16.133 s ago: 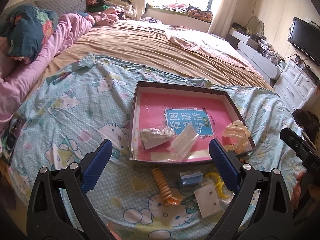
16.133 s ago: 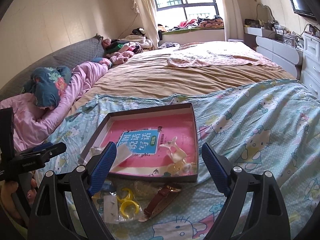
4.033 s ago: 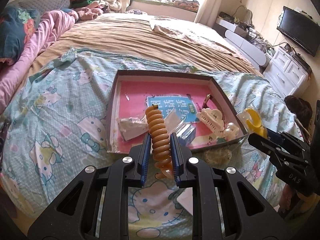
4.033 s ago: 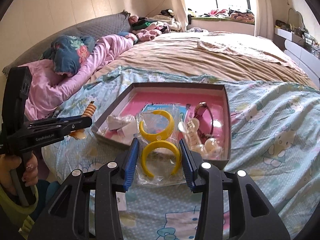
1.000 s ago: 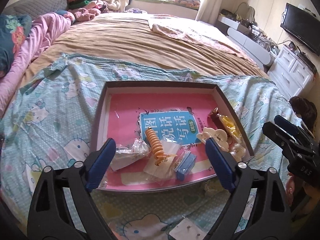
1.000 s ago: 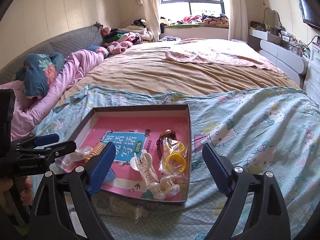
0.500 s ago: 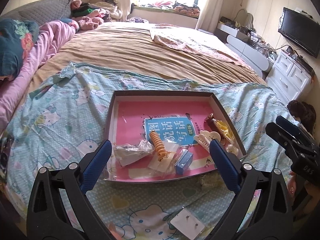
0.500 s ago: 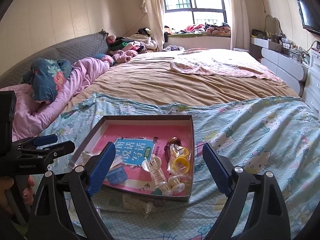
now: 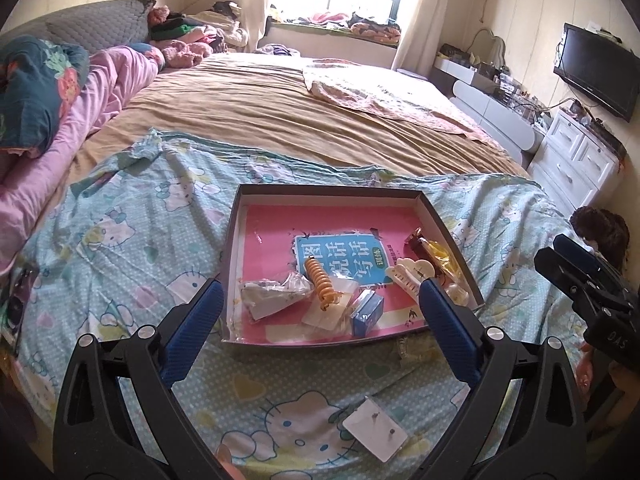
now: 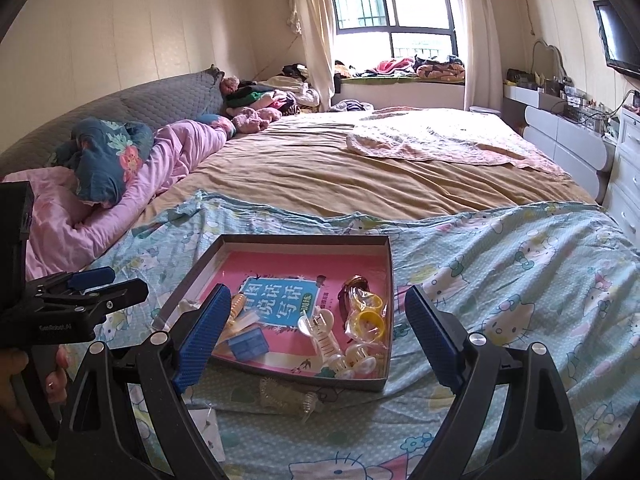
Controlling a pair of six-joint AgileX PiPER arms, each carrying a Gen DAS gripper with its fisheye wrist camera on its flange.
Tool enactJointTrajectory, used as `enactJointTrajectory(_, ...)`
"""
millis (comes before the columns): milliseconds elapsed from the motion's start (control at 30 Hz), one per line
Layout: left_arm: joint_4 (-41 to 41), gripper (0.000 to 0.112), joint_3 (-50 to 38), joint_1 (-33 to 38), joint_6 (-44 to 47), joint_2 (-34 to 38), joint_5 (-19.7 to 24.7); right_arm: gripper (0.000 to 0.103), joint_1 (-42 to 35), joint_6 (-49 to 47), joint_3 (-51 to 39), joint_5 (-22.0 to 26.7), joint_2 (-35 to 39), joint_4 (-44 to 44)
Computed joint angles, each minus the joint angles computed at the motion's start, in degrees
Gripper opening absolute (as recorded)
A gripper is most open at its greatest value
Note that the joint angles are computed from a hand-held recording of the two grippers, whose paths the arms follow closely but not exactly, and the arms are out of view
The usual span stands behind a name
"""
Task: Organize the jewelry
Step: 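Move both open tools toward the white earring card and the clear coil-tie bag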
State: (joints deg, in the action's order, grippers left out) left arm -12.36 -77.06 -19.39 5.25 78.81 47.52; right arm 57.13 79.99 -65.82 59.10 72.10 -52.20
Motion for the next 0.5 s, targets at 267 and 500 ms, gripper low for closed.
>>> enactJointTrajectory(267,0.2,0.091,3.2,0.4,-0.1,-3.6,-0.4,0.088,3.9,2.4,0.5,2.8,-0.5,-1.5)
enactJointTrajectory(500,0.5,0.091,5.7,0.2,-0.3,-6.2,-0.8,0.088,7.9,4.8,1.5,5.4,-1.1,-2.8)
